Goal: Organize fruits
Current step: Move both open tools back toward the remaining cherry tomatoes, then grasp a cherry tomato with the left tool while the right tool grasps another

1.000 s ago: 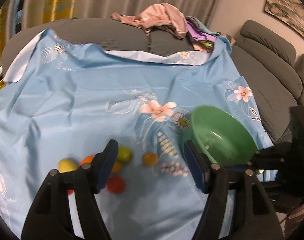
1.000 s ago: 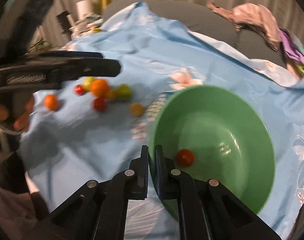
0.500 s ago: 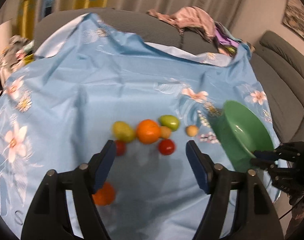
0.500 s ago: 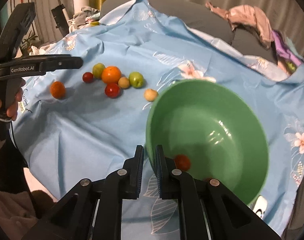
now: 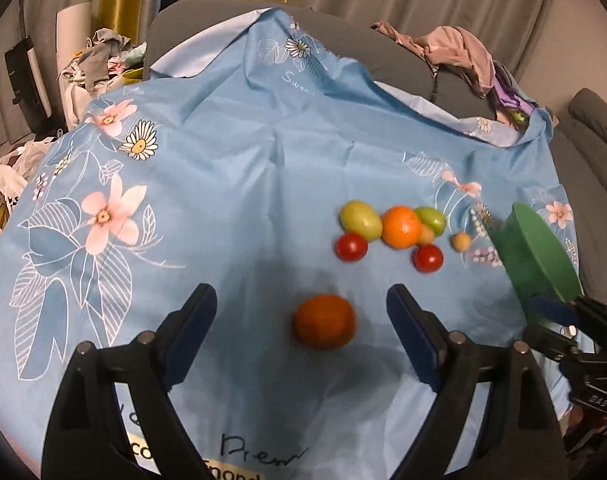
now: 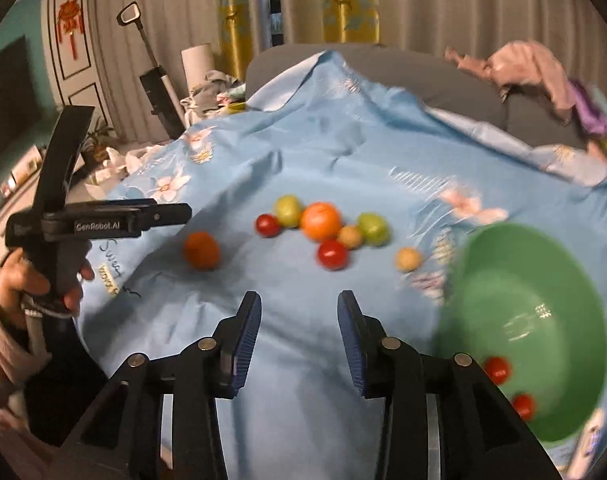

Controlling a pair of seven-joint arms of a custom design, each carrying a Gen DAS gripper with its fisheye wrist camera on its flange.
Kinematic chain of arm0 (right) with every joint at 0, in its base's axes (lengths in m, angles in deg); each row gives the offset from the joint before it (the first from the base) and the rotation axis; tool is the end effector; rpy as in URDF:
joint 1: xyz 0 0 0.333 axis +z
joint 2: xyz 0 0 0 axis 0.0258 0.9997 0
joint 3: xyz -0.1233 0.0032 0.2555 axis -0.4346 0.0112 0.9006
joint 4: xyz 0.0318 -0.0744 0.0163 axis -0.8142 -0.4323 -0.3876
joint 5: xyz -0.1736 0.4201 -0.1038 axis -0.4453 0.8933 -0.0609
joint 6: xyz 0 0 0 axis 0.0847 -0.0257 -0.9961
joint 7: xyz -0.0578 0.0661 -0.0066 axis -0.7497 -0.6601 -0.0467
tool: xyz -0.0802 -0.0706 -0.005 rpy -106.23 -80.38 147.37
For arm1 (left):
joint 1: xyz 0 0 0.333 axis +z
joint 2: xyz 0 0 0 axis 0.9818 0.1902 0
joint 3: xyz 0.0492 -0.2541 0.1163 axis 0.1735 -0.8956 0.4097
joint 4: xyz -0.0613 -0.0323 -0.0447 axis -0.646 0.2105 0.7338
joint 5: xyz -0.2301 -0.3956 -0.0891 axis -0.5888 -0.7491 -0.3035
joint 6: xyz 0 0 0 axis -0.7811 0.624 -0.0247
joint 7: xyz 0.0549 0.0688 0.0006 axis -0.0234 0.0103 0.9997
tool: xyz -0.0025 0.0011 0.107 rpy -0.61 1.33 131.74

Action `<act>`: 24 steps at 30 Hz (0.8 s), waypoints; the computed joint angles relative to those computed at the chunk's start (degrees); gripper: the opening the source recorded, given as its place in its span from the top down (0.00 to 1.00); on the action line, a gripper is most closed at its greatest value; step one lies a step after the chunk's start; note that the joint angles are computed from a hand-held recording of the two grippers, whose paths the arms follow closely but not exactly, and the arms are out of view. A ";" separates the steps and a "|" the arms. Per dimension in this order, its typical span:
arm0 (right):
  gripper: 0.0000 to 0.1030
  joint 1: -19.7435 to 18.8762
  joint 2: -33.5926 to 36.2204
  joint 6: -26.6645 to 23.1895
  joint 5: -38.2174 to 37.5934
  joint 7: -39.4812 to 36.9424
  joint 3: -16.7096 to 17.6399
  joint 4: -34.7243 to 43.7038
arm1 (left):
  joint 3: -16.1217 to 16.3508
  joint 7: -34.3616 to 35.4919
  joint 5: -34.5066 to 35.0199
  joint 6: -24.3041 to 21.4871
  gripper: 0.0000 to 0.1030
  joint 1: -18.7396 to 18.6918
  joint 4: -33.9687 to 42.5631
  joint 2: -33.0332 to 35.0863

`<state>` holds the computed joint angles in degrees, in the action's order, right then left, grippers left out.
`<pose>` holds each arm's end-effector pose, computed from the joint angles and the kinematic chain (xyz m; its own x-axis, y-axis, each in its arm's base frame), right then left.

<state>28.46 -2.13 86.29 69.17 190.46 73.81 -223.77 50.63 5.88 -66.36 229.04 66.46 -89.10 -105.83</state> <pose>0.4179 0.3290 0.4950 0.4478 -0.8903 -0.0825 -0.6376 -0.2534 -0.7275 0.4585 -0.1167 0.4844 -0.1067 -0.9642 0.2428 -0.7509 -0.0819 -0.6553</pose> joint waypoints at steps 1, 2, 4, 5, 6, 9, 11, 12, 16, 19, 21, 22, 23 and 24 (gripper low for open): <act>0.62 0.08 1.15 0.25 0.44 0.53 0.02 0.50 | 0.04 0.43 0.18 0.21 0.15 -0.10 -0.28 -0.22; 0.62 0.10 2.20 0.57 0.76 1.01 0.04 0.96 | 0.15 1.09 0.33 0.54 0.15 -0.33 -0.46 -0.30; 0.62 -0.69 3.97 0.61 0.10 2.59 0.84 2.06 | 0.71 3.02 0.36 1.42 0.15 -1.28 -0.38 0.08; 0.62 -1.07 4.71 0.67 -0.35 3.33 1.11 2.55 | 1.03 3.93 0.21 1.58 0.15 -1.75 -0.16 0.41; 0.62 -1.38 4.99 0.40 -0.74 3.86 1.13 2.86 | 1.38 4.85 -0.09 1.67 0.15 -2.29 0.37 1.04; 0.62 -4.19 6.94 -0.44 -4.44 8.73 3.11 4.89 | 1.89 7.79 -0.92 2.44 0.15 -3.51 2.43 3.65; 0.62 -5.25 8.22 -1.06 -6.73 11.25 3.54 6.21 | 1.26 8.77 -0.83 2.39 0.16 -3.37 4.50 6.16; 0.62 -5.58 9.05 -1.51 -7.79 12.13 3.59 7.07 | 1.47 9.65 -1.22 2.20 0.16 -3.66 5.63 7.52; 0.62 -5.21 11.41 -2.43 -9.41 12.84 2.34 9.36 | 1.06 11.45 -2.98 0.67 0.16 -3.62 8.92 11.11; 0.62 -5.40 12.83 -3.00 -10.51 14.17 1.78 10.72 | -0.16 12.01 -2.83 -0.15 0.16 -2.56 11.02 13.12; 0.62 -5.17 13.64 -2.53 -10.32 14.18 1.09 11.15 | -1.06 12.29 -1.94 -1.10 0.16 -1.76 12.61 14.56; 0.62 -5.00 14.00 -2.24 -9.98 14.04 0.74 11.27 | -1.53 12.21 -1.51 -1.51 0.16 -1.37 13.15 15.03; 0.62 -4.92 14.37 -2.15 -9.78 14.02 0.53 11.49 | -1.94 12.27 -0.93 -2.10 0.16 -1.00 13.96 15.80; 0.62 -4.81 14.73 -2.08 -9.47 13.94 0.30 11.68 | -2.12 12.59 -0.71 -2.53 0.16 -0.85 14.51 16.34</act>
<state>23.65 12.61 84.21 59.71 204.39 74.12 -212.09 48.50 18.48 -67.07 226.51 65.61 -74.59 -89.49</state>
